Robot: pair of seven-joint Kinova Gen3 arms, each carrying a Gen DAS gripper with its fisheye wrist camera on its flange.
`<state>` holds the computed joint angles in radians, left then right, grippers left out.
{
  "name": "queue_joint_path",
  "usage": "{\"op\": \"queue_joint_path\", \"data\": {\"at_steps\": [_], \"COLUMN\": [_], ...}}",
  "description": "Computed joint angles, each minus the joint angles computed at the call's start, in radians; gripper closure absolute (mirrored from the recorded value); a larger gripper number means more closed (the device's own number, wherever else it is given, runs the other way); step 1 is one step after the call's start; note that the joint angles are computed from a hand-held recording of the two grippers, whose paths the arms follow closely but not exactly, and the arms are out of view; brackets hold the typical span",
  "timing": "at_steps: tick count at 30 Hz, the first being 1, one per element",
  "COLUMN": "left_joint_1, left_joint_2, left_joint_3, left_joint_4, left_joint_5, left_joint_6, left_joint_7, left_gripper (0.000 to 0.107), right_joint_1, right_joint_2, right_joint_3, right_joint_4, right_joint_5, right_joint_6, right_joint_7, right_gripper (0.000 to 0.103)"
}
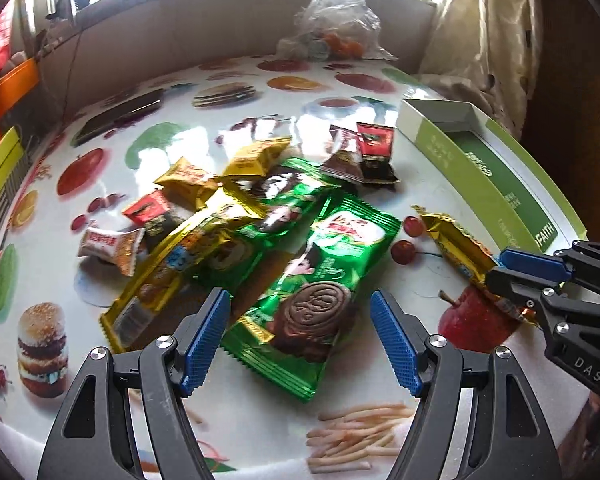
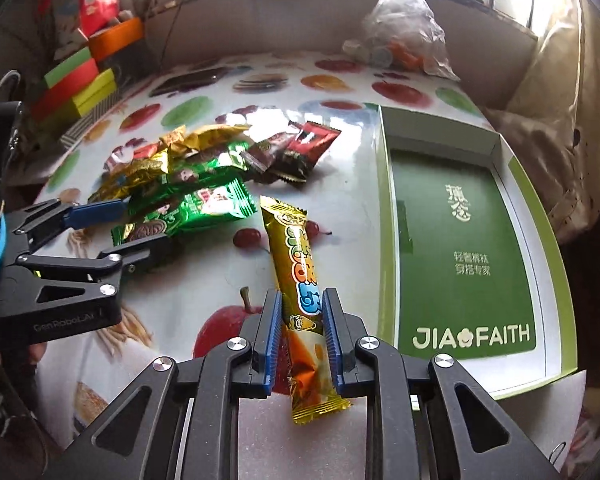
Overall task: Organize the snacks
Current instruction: 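Grasp the green MILO pack with left gripper while right grasps gold bar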
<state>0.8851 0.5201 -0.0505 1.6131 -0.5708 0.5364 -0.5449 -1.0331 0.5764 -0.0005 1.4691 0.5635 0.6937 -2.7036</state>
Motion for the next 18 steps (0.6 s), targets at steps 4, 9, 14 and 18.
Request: {"op": "queue_joint_path", "data": {"at_steps": [4, 9, 14, 18], "left_joint_1": [-0.021, -0.031, -0.017, -0.023], "left_joint_2": [0.017, 0.044, 0.060, 0.065], "left_joint_3": [0.027, 0.037, 0.023, 0.022], "left_joint_4": [-0.023, -0.059, -0.082, -0.089], "left_joint_5": [0.026, 0.047, 0.046, 0.057], "left_joint_6": [0.009, 0.033, 0.045, 0.037], "left_joint_7": [-0.047, -0.101, -0.123, -0.140], "left_gripper": [0.034, 0.034, 0.034, 0.034], "right_joint_1": [-0.003, 0.006, 0.017, 0.028], "right_joint_2": [0.008, 0.013, 0.037, 0.051], "right_joint_3": [-0.002, -0.007, -0.017, -0.016], "right_joint_4": [-0.015, -0.026, -0.071, -0.087], "right_joint_5": [-0.001, -0.004, -0.018, -0.037], "right_joint_6": [0.024, 0.034, 0.071, 0.060], "right_joint_7": [0.001, 0.022, 0.069, 0.091], "right_gripper": [0.083, 0.082, 0.071, 0.070]}}
